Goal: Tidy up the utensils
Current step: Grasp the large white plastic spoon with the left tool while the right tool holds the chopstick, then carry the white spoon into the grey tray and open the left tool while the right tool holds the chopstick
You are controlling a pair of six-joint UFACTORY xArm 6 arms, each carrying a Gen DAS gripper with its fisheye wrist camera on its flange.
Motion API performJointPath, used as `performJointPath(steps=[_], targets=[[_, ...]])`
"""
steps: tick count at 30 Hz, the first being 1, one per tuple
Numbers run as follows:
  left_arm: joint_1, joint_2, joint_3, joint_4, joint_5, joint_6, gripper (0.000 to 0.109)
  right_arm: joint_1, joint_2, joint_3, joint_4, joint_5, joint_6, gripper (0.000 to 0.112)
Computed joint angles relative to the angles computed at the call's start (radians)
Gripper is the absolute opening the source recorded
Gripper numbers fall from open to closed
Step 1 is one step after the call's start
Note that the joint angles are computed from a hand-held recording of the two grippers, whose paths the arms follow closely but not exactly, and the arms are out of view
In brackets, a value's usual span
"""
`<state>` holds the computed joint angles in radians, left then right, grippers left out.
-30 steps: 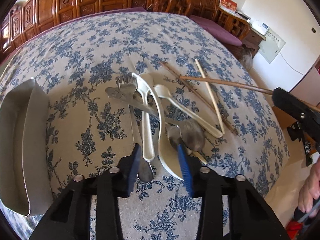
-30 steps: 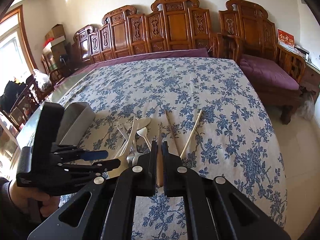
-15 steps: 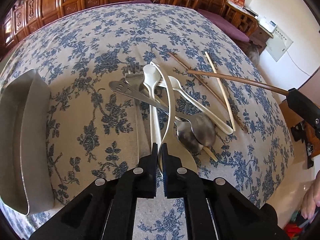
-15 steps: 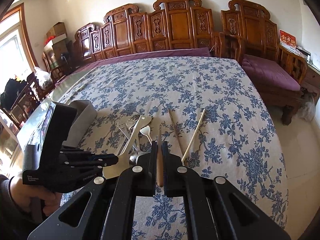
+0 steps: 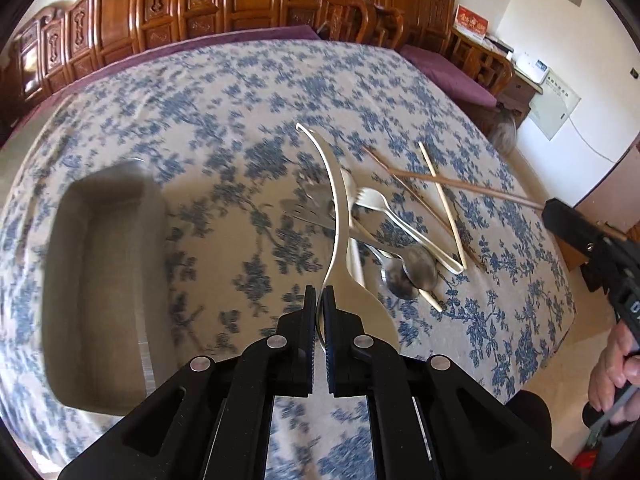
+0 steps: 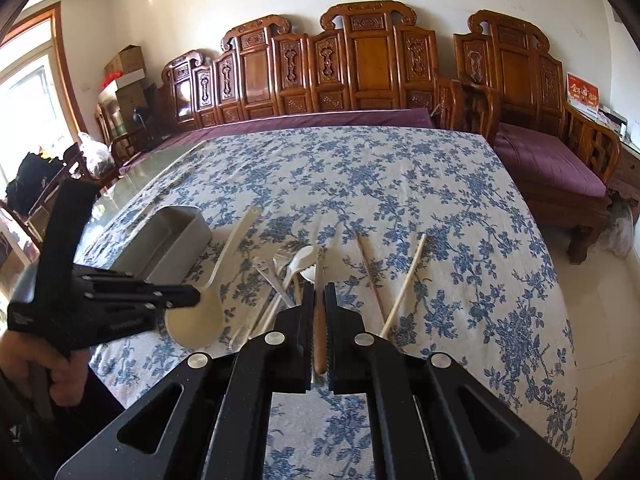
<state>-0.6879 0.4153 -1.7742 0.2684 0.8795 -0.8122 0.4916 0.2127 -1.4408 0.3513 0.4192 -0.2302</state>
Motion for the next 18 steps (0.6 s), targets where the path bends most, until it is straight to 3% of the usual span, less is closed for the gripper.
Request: performJointPath(steps=[10, 18], targets=[[0.066, -0.219, 0.227, 0.066, -0.020, -0.013, 0.003, 0.077, 0.051, -0.087, -0.061, 0.006, 0.055, 0.006], [0.126, -0.322, 0.313, 0.081, 0.005, 0.029, 0.003, 0.138, 0.129, -0.209, -0.074, 0.022, 0.104, 0.006]])
